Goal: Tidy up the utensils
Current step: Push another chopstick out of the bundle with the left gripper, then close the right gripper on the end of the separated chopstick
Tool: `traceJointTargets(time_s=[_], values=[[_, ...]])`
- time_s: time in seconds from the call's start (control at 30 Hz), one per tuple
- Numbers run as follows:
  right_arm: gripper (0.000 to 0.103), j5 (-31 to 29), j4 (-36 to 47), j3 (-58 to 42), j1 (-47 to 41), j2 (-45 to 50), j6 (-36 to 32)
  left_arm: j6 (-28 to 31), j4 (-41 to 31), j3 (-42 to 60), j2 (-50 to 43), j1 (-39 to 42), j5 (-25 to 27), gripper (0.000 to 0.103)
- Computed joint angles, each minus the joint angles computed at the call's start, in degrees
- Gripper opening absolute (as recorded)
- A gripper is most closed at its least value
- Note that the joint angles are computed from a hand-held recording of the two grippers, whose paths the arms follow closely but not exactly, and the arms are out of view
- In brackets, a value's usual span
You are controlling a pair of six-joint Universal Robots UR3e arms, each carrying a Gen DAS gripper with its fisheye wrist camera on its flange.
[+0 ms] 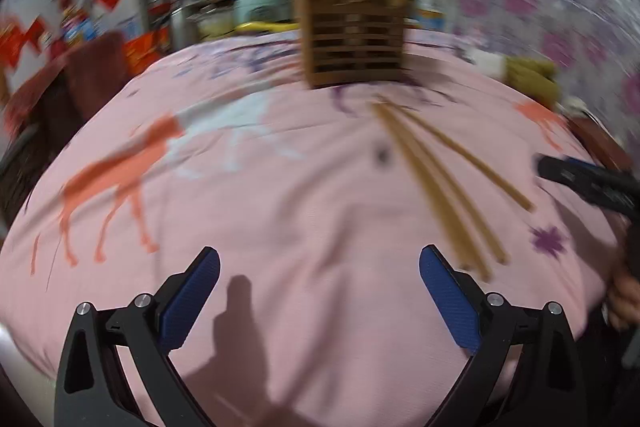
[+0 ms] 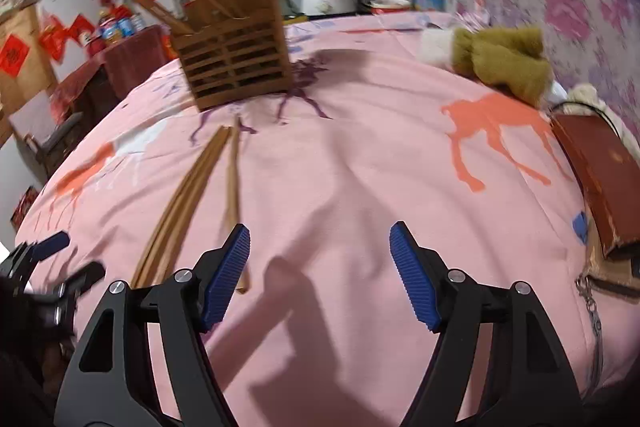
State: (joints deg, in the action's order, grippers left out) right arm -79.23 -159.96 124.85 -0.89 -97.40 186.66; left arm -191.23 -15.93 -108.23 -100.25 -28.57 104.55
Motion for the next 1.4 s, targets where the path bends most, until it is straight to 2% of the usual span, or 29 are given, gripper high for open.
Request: traceJointTargets(time_s=[0.13, 0.47, 0.53, 0.57, 0.6, 0.67, 0.73, 0.93, 1.03, 1.13, 1.23, 1.3, 1.4], values=[[0.071, 3.38, 1.92, 0.59, -2.55, -0.40, 1.47, 3.27, -0.44, 2.52, -2.53, -2.42, -0.14, 0.098], [0.071, 2.85, 1.42, 0.26, -2.07, 0.22, 1.78, 4.07, -5.67, 8.41, -6.21, -0.88, -4.05, 0.099], [0.071, 2.69, 1.29, 0.28, -2.13, 0.24, 1.98, 2.07, -7.51, 9.63, -6.48, -1.46, -0.68, 0.099], [0.071, 2.63, 1.23, 0.33, -2.13, 0.22, 2.15, -0.45, -9.49, 11.07, -7.04, -1.21, 2.67, 0.099], [0.071, 2.89, 1.22, 0.46, -2.41, 0.14, 1.99, -2.92, -11.07, 11.23, -6.61, 0.15, 3.87, 0.099], [0.071, 2.85, 0.97, 0.60, -2.35, 0.07, 1.99, -7.48, -12.90, 8.06, -2.91, 5.28, 0.93, 0.099], [0.071, 2.77, 0.66, 0.66, -2.19, 0.09, 1.91, -7.88, -9.05, 1.61, 2.59, 10.07, -4.22, 0.098], [0.071, 2.27, 0.11, 0.74, -1.60, 0.00, 1.42, -2.30, -2.09, -0.43, 4.15, 5.84, -2.20, 0.097], [0.071, 2.46, 0.15, 0.79, -1.75, -0.05, 1.35, 1.24, -1.47, 3.18, -0.51, 0.29, 2.81, 0.090], [0.071, 2.73, 0.11, 0.83, -1.85, -0.13, 1.40, 1.88, -2.23, 4.89, -2.99, -1.15, 2.92, 0.079], [0.071, 2.68, -0.25, 0.85, -1.51, -0.02, 1.18, 1.58, -2.69, 4.58, -3.06, 0.92, -0.33, 0.062], [0.071, 2.61, -0.47, 0.85, -1.28, 0.04, 1.05, 1.26, -2.72, 3.35, -2.28, 3.73, -5.21, 0.046], [0.071, 2.58, -0.94, 0.93, -1.03, 0.04, 0.75, 1.11, -0.58, 1.17, -1.46, 5.19, -7.41, 0.042]])
